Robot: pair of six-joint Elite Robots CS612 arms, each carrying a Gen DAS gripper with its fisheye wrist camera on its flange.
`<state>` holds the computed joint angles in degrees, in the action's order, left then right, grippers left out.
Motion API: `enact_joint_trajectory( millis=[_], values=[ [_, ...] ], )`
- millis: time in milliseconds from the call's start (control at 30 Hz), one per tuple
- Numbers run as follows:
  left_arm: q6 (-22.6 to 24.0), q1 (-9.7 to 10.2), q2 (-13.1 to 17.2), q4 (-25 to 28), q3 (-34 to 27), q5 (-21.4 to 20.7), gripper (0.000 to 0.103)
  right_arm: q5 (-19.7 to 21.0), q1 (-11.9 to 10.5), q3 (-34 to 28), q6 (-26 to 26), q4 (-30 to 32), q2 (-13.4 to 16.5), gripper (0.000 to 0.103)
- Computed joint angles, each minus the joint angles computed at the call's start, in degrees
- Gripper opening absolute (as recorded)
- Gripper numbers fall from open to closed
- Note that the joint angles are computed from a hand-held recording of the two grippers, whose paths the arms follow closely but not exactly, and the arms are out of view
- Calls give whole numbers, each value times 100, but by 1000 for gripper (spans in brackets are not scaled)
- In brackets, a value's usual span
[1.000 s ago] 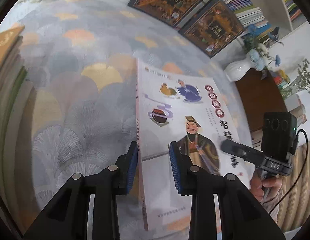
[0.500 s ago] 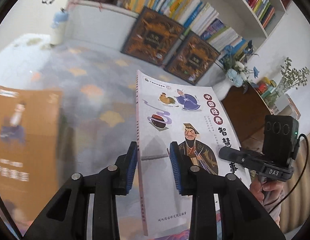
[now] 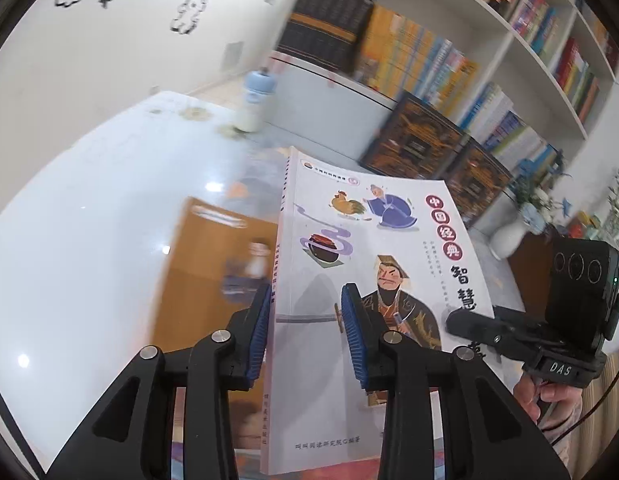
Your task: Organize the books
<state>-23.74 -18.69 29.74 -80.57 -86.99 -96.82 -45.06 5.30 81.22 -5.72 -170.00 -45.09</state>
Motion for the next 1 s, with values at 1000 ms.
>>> enact_joint_trajectory(
  millis=[1000],
  values=[
    [-189, 86, 299, 541, -161, 796, 41, -859, 453, -943, -527, 1427, 594, 26]
  ],
)
